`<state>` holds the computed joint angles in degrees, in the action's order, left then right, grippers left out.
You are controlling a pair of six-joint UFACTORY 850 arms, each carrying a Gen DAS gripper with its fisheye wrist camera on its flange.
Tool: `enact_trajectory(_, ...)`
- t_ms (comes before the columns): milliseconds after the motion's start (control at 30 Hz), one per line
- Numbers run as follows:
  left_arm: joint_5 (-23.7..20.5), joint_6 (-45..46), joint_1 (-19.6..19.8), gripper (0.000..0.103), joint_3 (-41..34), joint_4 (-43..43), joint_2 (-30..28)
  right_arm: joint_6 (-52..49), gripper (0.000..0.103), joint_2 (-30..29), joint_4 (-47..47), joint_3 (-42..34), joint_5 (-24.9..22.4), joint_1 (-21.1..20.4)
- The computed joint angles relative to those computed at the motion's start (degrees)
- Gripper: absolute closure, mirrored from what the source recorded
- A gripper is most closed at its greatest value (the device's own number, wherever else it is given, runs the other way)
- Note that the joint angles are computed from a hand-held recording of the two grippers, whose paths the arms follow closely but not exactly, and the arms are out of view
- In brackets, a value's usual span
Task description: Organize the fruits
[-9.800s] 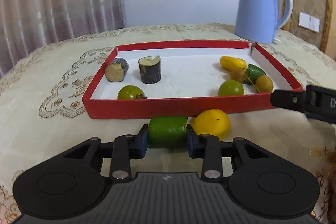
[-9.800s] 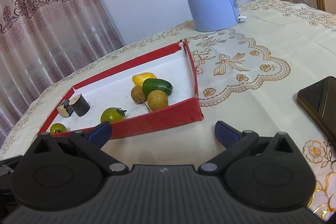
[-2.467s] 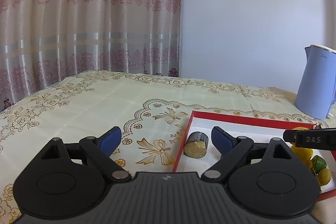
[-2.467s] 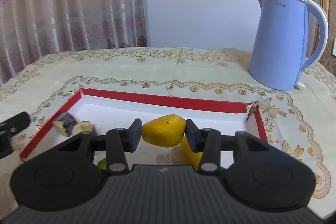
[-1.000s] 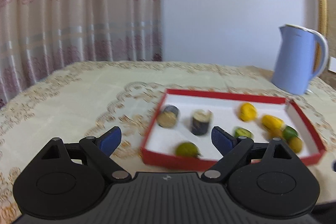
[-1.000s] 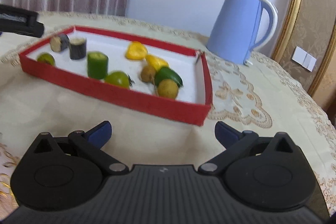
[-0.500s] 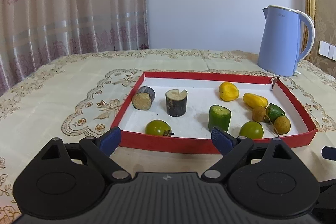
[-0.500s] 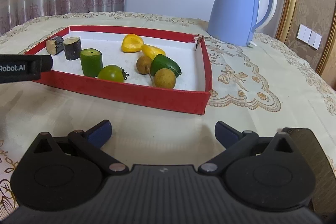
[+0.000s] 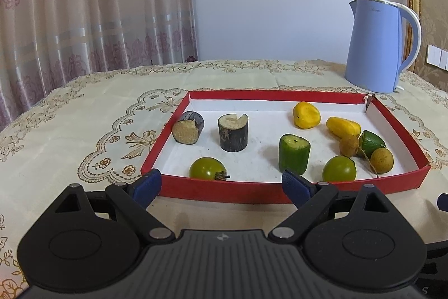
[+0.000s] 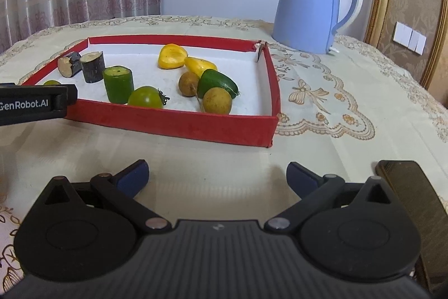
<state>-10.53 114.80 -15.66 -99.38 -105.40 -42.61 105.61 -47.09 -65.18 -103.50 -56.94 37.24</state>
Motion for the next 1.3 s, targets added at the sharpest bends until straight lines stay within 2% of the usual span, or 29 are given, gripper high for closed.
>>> enact_trajectory(100,-0.53,7.28,0.06,0.01,0.86,-7.3,0.49,-0.08,0.0,-0.47,0.52,-0.84,-0.79,0.08)
enact_trajectory(233,-2.15,13.25,0.28,0.01,1.94,-13.51,1.09,3.38,0.0,0.41,1.05,0.5,0.89,-0.25)
enact_trajectory(500,-1.64,8.82,0.25,0.01,1.25,-8.73,0.7,10.37,0.0,1.83,-3.72,2.78,1.2,0.45)
enact_trajectory(633,-1.42,7.04,0.24,0.01,1.19,-6.65,0.66,2.88,0.0,-0.73,1.59,-1.41,0.16,-0.05)
enact_trajectory(867,-0.57,10.14,0.03,0.01,1.27,-9.31,0.61,3.23,0.0,-0.47,1.4,-0.95,0.39,-0.06)
enact_trajectory(1167,-0.55,8.16,0.19,0.01,0.94,-7.63,0.38,3.44,0.0,-0.38,1.38,-0.79,0.54,-0.07)
enact_trajectory(1300,-0.23,4.7,0.26,0.01,0.33,-4.31,0.04,3.45,0.0,-0.37,1.37,-0.78,0.55,-0.07)
